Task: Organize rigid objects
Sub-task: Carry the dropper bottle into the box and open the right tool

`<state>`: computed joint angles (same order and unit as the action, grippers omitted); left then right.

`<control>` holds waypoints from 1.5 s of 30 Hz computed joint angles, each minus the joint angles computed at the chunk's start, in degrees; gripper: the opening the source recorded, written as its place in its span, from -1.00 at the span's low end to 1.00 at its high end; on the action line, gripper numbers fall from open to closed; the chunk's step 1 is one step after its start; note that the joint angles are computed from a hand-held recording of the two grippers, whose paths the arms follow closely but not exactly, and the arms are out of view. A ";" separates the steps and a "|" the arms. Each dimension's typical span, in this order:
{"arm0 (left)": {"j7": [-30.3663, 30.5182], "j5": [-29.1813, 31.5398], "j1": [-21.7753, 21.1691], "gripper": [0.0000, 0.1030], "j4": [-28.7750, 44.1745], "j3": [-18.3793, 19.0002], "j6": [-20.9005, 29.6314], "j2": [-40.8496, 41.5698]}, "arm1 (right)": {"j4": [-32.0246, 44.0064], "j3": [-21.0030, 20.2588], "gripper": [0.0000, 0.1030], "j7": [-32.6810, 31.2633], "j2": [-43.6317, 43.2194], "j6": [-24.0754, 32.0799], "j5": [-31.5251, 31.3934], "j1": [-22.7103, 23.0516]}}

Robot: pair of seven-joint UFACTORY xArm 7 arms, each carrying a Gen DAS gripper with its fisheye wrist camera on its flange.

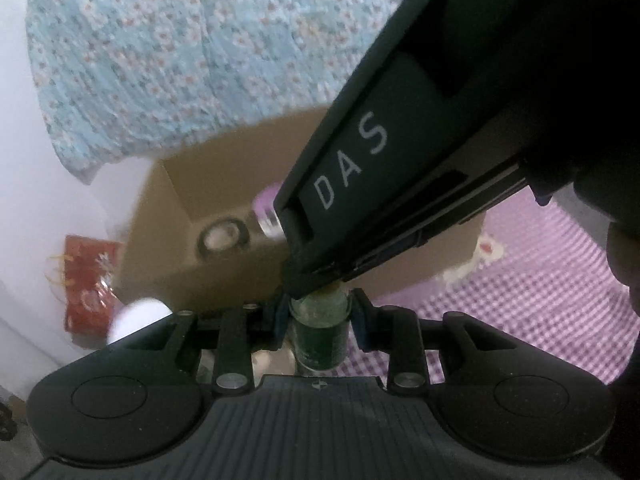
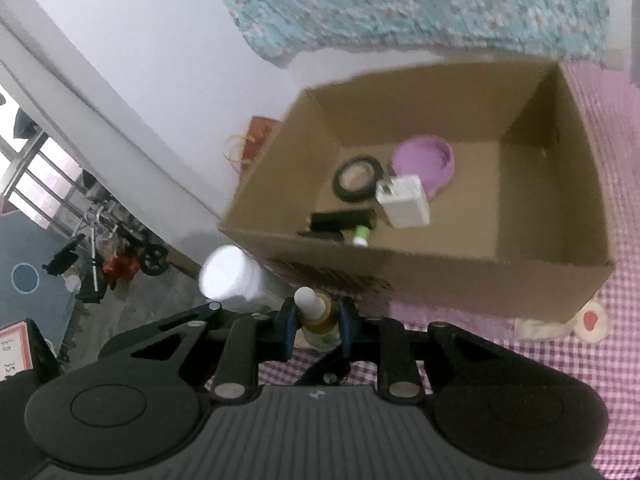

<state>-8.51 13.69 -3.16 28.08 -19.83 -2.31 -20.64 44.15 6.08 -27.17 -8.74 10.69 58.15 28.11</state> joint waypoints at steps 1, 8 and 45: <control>-0.20 0.06 0.33 -0.40 0.20 -0.23 -0.04 -0.87 | -0.15 0.22 -0.54 0.30 -0.97 -0.19 -0.62 -0.07; -3.66 0.38 4.40 -0.40 4.13 -3.68 1.74 -4.13 | 2.04 -1.68 -0.54 1.49 -4.59 0.10 -6.61 1.17; 6.82 -18.69 -10.49 -0.34 28.76 11.75 22.25 24.29 | 22.32 4.42 -0.53 7.28 19.96 15.16 -20.69 -15.49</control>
<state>-1.69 -5.00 -13.65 56.85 -8.09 19.94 3.65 66.48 10.51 -19.89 11.22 25.85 37.46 12.61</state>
